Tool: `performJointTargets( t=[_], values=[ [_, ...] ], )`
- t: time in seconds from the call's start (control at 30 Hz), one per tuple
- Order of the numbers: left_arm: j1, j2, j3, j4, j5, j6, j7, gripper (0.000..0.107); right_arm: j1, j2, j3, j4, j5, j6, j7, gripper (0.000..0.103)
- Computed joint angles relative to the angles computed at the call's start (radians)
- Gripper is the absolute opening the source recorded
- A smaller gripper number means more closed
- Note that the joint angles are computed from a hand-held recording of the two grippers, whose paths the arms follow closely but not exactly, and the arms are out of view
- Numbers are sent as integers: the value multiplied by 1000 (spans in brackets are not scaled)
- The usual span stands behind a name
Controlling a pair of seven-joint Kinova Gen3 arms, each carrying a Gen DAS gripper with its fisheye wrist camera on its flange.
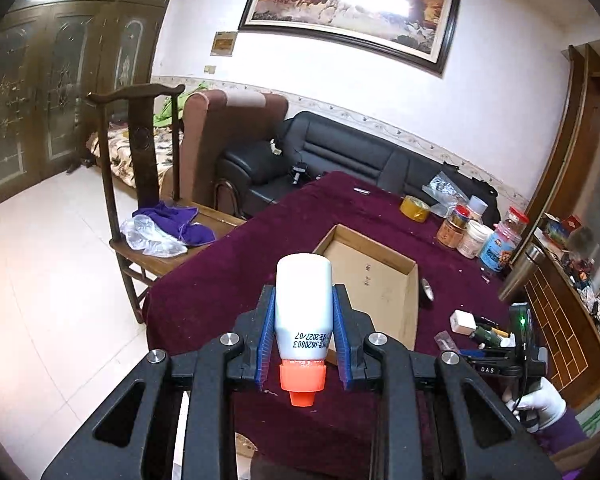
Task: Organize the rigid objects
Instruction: 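Carry both items to the cardboard tray and open both grippers to drop them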
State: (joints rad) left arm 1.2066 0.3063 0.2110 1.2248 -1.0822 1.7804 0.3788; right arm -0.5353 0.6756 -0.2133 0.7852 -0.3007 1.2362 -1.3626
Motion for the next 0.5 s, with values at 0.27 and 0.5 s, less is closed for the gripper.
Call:
performJointTargets(
  t=[0.27,0.5],
  values=[
    [0,-21,-85,-1,37,-159,-102,23,175,-66,-129,129,-303,-138,129,26],
    [-313,-47,20,28,143,-444,-293,23,126,-22,-115,29,-384,-157,19,26]
  ],
)
